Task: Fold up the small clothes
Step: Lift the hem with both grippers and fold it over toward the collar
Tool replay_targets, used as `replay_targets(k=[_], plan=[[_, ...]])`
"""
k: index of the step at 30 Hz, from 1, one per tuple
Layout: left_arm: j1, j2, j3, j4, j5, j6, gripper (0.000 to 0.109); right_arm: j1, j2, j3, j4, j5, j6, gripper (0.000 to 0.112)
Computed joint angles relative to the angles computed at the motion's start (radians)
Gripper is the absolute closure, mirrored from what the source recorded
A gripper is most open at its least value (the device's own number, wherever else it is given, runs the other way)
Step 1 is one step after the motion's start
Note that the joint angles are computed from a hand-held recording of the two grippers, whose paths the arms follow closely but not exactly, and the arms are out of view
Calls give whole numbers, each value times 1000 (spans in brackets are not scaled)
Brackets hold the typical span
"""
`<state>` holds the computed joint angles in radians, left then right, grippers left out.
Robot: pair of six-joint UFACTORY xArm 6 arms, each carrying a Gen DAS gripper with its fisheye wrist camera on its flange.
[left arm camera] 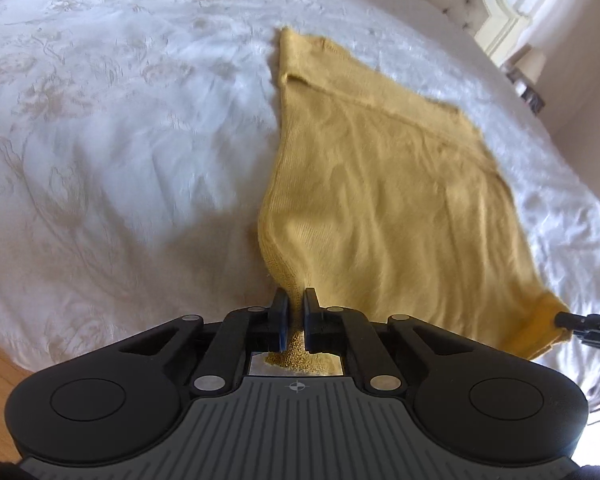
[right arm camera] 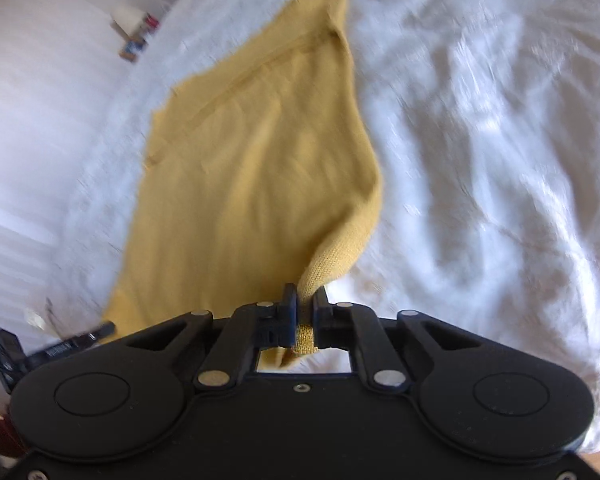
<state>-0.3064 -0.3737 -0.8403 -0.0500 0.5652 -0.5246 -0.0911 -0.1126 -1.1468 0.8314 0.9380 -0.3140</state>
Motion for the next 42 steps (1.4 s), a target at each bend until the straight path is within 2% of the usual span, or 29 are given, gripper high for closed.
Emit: replay_targets(k=[6,9,11,13,15,17,19,21,24,26,33,34,35,36,37,38,42], plan=[[44,52,-96,-51,-73,22,101,16,56,-114,74,-80,28,98],[64,111,-164,-50,-104,45,101,39,122,-197,55,-122,64,98],[84,158,-211,-90,-102,93,101,50,163,-243,33,-135,87,98],[97,205,-259,-132,-61,144,101,59,197,-278,1,-142,112,98],[103,228,-277,-126,-30,172,96,69,218,-294,-20,-149,139,98],[97,228,-255,-115,-34,183,70,71,221,-293,-30,-146,149,98],[88,199,-213,-75,-17,153,60,70,217,-287,-36,-133,144,98],[71,167,-173,-49,15,111,59,64,206,-275,-28,-113,132,98],[41,117,-103,-30,54,50,49,54,190,-256,-29,-86,119,98],[19,94,-64,-19,66,16,47,46,177,-242,-30,-71,113,98],[-5,142,-39,-10,18,-60,47,13,154,-220,-44,-31,89,98],[-5,156,-42,-66,-2,-26,49,11,152,-219,-48,-25,87,98],[0,168,-49,-161,-5,31,56,8,151,-219,-52,-20,84,98],[4,177,-59,-238,2,67,67,6,148,-217,-51,-16,82,98],[5,179,-65,-282,4,81,98,2,145,-214,-45,-14,79,98],[2,171,-64,-284,-7,69,103,0,143,-213,-41,-13,79,98],[-3,138,-74,-358,-73,98,103,-5,141,-217,-6,-23,88,98]])
